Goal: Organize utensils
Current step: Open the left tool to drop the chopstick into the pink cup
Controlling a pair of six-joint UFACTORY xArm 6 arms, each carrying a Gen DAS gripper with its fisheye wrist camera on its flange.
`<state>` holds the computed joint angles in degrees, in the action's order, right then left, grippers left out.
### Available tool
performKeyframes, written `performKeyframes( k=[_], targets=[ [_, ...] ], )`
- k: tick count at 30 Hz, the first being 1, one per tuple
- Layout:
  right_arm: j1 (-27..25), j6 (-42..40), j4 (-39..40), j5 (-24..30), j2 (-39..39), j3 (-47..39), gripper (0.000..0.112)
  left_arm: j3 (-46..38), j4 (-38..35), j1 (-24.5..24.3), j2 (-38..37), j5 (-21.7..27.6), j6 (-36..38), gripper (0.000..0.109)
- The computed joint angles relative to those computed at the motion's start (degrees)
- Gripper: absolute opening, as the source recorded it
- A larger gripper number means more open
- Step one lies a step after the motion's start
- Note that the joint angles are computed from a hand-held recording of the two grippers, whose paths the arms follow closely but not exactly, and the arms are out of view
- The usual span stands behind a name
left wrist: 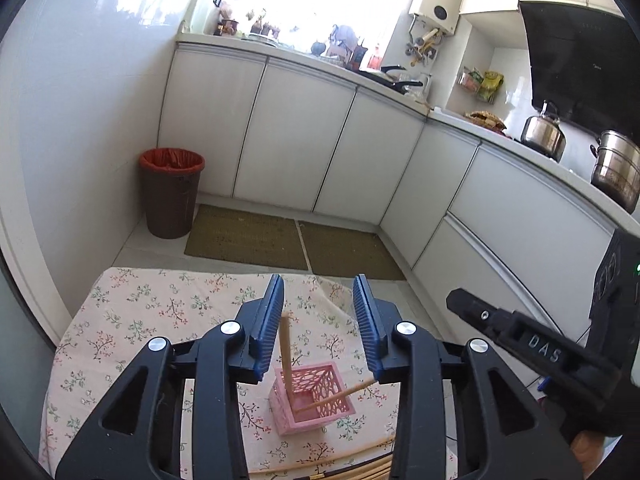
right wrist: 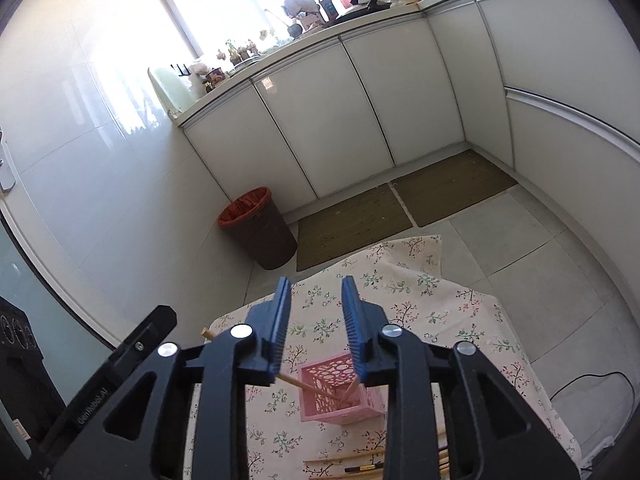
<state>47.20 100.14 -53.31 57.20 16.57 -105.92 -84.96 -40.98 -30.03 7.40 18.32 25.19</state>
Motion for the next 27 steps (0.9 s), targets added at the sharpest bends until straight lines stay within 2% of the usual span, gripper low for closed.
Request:
performKeyframes(
  k=[2,5,7,9,11,16,24,27],
  targets=[
    [0.96,-0.17,-0.81,2.45,0.16,-0.91,0.034,0.21,-0.53,0.14,-0.42,0.11,0.24,0.038],
    [2.37,-0.08,-1.58,6.8,0.25,-1.95,0.036,0.91,2.43,-0.23,-1.05,-0.52,-2.57,0.04],
    [3.52,0.85,-2.79,9.7,-0.02,-1.96,0.048,1.59,5.44,-0.57,-1.58,-0.89,-4.86,0.042],
    [4.69,1.5,-3.89,12.65,-0.09,-2.2,0.054,2.63,7.52,-0.86,-2.29,-1.82,-6.39,0.046],
    [5.78,0.83,-4.31,15.67,0.34,-3.37,0.058,3.95,10.2,-1.09,-3.26,-2.78,-8.43,0.054],
    [9.61,0.83,-7.9,25.04,1.77,-5.52,0.079,8.15,15.26,-1.76,-6.19,-5.83,-12.51,0.071],
    [13.11,1.21,-8.34,35.06,2.42,-5.72,0.093,14.65,22.59,-2.57,-10.62,-8.78,-18.14,0.082],
    [14.17,3.13,-8.55,36.43,0.63,-2.74,0.096,16.09,23.59,-2.75,-11.65,-8.82,-18.96,0.087]
  ],
)
